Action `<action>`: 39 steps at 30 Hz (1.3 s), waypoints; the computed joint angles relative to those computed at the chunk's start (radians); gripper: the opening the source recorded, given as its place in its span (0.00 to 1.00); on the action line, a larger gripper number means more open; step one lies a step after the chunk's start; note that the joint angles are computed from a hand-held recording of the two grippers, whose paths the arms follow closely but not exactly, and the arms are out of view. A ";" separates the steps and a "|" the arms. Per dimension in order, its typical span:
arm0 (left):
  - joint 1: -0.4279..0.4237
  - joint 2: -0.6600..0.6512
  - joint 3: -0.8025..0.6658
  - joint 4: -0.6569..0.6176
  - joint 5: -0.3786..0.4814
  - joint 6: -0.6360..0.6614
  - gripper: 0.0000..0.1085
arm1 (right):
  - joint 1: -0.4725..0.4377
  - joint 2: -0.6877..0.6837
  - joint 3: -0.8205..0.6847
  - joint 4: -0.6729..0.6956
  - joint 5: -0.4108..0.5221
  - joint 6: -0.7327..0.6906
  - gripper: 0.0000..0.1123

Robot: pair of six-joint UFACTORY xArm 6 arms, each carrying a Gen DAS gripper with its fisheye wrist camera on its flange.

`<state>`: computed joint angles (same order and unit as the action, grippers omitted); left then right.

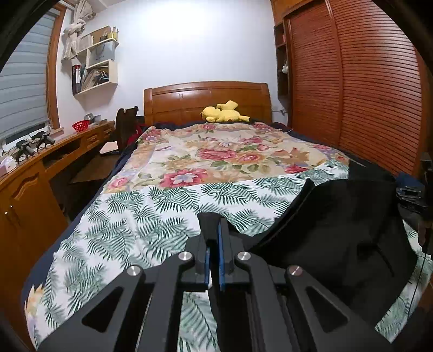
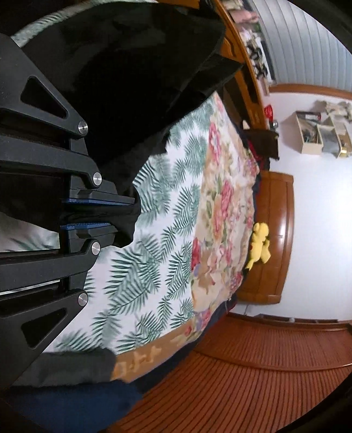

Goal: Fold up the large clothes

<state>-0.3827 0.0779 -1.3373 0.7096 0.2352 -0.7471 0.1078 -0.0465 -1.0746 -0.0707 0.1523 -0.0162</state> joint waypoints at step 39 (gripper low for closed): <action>-0.118 -0.069 0.221 -0.511 -0.046 0.459 0.31 | 0.076 0.051 -0.009 -0.209 0.135 0.205 0.48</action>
<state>-0.5005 0.0087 -1.1163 0.1990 0.1893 -0.2886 0.1841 0.0045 -1.0834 -0.2799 0.2878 0.1890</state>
